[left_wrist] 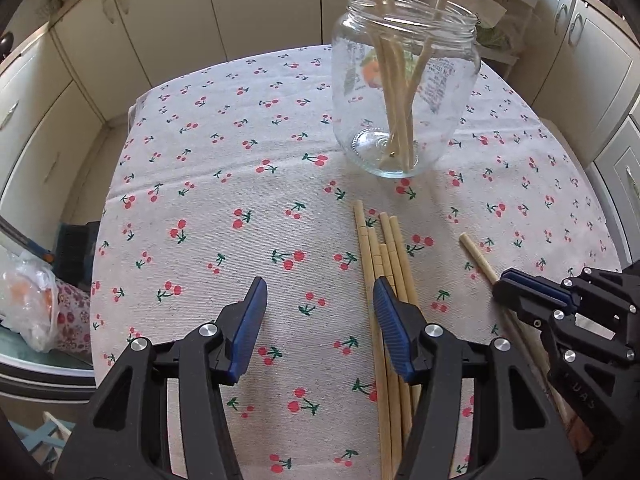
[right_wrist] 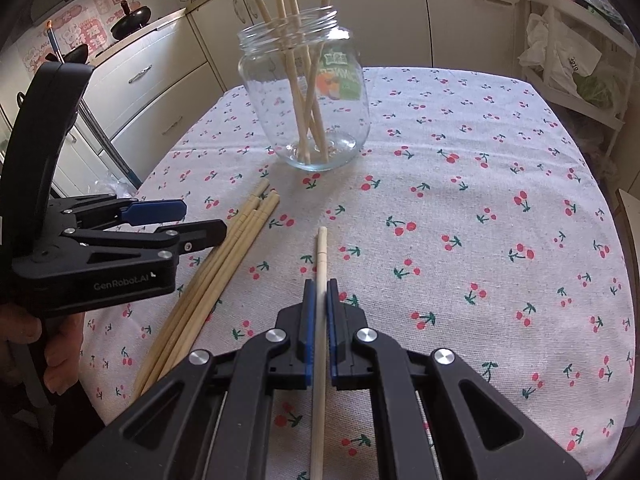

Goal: Organize utensils
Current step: 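Close the left gripper on a loose bamboo stick, then lift both held sticks and carry them over the glass jar mouth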

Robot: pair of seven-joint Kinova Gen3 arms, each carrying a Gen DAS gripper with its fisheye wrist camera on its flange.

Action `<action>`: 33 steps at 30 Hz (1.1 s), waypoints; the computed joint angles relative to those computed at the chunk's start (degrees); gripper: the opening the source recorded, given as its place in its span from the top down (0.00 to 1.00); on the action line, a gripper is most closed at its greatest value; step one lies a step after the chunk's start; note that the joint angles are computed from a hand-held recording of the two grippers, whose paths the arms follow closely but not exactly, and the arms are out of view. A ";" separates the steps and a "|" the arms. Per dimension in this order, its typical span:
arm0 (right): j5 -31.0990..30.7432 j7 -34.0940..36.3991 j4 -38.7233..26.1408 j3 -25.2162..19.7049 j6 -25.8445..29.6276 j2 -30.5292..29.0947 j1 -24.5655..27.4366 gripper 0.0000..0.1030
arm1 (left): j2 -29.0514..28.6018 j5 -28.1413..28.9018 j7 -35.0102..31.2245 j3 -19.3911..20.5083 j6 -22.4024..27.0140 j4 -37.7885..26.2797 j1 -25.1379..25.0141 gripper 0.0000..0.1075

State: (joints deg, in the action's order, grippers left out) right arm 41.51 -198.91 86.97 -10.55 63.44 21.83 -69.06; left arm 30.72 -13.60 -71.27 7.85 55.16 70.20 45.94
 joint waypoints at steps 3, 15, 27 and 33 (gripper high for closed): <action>-0.70 1.52 -1.00 -0.10 0.36 0.45 0.49 0.94 | 0.92 -0.76 0.51 -0.48 0.56 -0.68 0.73 0.51; -5.64 14.42 -6.51 0.42 2.87 2.76 2.69 0.93 | 4.49 1.11 -1.91 -0.36 4.90 -7.59 -0.30 0.62; -7.63 15.08 -6.77 1.99 2.78 2.52 1.77 0.94 | 3.50 2.68 -4.65 0.09 4.59 -6.54 0.24 0.95; -8.63 21.81 -11.74 1.37 6.99 5.09 2.08 0.81 | 3.76 3.25 -5.06 0.08 5.00 -7.02 -0.08 0.94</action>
State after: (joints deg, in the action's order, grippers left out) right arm 32.88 -177.10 75.23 -9.18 70.43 26.92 -66.98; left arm 34.49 -10.35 -76.33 7.94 60.16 63.19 45.86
